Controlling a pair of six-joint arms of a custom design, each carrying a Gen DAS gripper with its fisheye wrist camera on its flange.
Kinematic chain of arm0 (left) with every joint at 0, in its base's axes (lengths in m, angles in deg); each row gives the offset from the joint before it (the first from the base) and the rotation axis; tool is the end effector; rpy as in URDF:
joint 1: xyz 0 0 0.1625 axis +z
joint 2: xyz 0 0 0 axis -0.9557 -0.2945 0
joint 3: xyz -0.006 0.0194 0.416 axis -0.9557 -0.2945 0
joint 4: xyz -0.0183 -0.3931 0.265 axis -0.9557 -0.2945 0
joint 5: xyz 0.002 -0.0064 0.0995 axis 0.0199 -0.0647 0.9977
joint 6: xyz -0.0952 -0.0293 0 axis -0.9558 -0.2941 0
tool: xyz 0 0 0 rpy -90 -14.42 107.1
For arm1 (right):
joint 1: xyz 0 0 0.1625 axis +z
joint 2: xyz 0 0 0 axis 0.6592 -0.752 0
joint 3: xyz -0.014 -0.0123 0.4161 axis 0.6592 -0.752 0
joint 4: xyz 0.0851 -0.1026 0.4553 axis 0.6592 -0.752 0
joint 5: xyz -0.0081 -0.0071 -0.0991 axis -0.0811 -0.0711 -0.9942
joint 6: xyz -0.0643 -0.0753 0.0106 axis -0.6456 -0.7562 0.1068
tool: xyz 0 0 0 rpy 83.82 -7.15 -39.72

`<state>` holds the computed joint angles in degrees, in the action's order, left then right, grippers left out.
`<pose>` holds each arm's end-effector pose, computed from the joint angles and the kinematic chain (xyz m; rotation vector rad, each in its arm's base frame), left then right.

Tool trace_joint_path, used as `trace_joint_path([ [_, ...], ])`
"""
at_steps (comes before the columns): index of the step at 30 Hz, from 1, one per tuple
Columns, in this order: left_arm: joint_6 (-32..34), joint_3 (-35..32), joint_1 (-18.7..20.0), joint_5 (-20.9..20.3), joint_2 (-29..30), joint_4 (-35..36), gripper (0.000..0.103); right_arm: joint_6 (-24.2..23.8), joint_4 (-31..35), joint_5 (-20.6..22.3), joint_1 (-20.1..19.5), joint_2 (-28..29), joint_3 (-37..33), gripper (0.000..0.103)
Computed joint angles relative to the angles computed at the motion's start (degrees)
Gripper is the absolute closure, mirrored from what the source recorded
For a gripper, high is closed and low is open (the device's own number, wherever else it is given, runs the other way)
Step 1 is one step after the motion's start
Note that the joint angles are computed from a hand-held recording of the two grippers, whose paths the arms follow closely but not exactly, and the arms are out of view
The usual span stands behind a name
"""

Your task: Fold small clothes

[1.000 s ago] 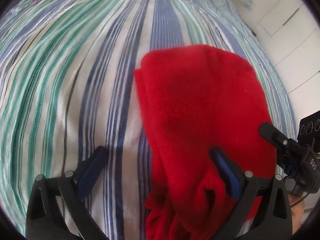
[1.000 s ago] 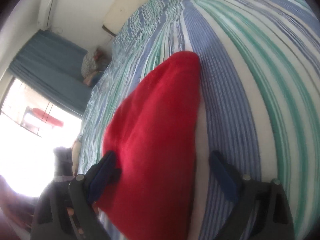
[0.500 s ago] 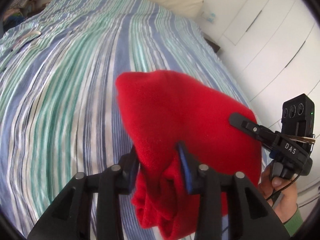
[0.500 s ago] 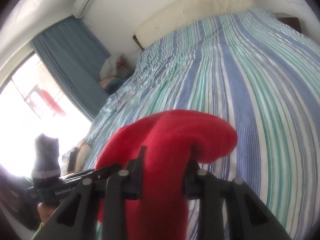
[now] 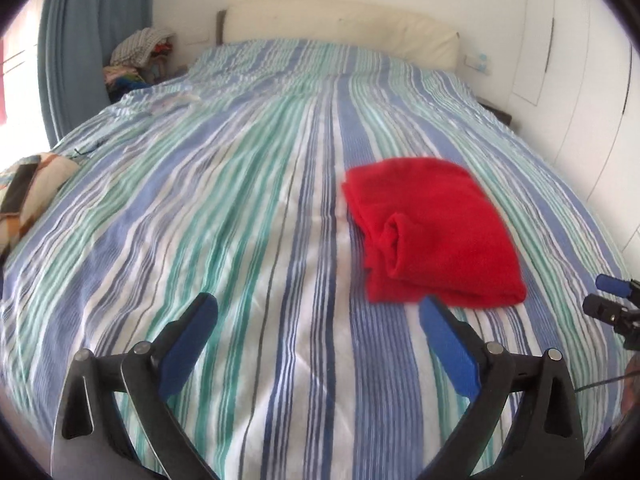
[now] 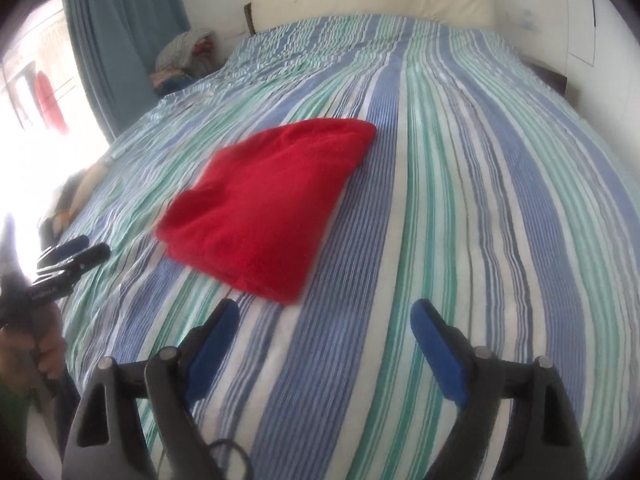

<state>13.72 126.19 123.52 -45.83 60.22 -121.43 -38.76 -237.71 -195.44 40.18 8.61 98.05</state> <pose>-0.3705 -0.7714 0.0324 0.6403 2.3405 -0.8949 -0.0048 -0.6572 0.4484 0.2411 -2.3679 0.8093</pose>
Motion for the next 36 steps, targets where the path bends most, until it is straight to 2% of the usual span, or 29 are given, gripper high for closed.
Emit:
trace_joint_path([
  [1,-0.71,0.89,-0.33,0.46,-0.44,-1.04,0.002,-0.84,-2.13,-1.39,0.86,-0.51,1.27,0.007],
  [3,-2.42,2.07,-0.85,1.2,-1.12,-1.8,0.002,-2.42,-6.46,-3.75,2.36,-2.06,4.34,0.006],
  [5,-2.93,2.81,-1.28,2.51,-1.44,-2.29,0.002,-2.72,-8.56,-3.97,3.37,-3.46,6.56,0.006],
  [9,-1.43,6.01,-2.84,7.33,-2.62,-3.72,0.002,-1.99,-11.44,-4.38,5.19,-5.07,9.53,0.006],
  [16,-0.16,9.01,-4.36,10.22,-4.68,-1.96,0.001,-1.84,-12.48,-4.98,7.33,-5.65,12.52,0.006],
  [19,0.39,8.47,-5.22,15.12,-3.95,-0.06,0.001,-1.83,-12.51,-5.86,8.67,-5.88,13.28,0.006],
  [22,4.77,7.15,-6.64,24.73,-1.4,-2.56,0.001,-1.22,-12.27,-7.31,10.07,-6.18,13.54,0.003],
  [24,7.32,7.45,-7.31,26.98,-1.21,-2.91,0.001,-0.56,-12.71,-9.37,10.99,-6.34,13.73,0.0],
  [26,2.64,9.51,-7.66,25.22,-3.7,2.26,0.001,0.0,-12.74,-11.38,11.94,-6.57,13.91,0.0],
  [28,-3.69,11.15,-7.72,20.98,-6.83,10.17,0.001,0.32,-12.43,-12.38,12.72,-7.13,14.17,0.0],
  [30,-7.97,12.07,-7.83,17.98,-8.83,14.95,0.001,0.51,-12.31,-13.59,13.57,-7.49,14.31,0.0],
  [34,-11.16,13.82,-7.89,12.8,-11.32,17.0,0.001,0.38,-9.64,-17.85,15.23,-7.66,14.16,0.0],
  [36,-11.99,13.9,-7.98,11.54,-11.71,18.56,0.001,1.1,-7.91,-18.32,15.53,-8.05,14.24,0.0],
])
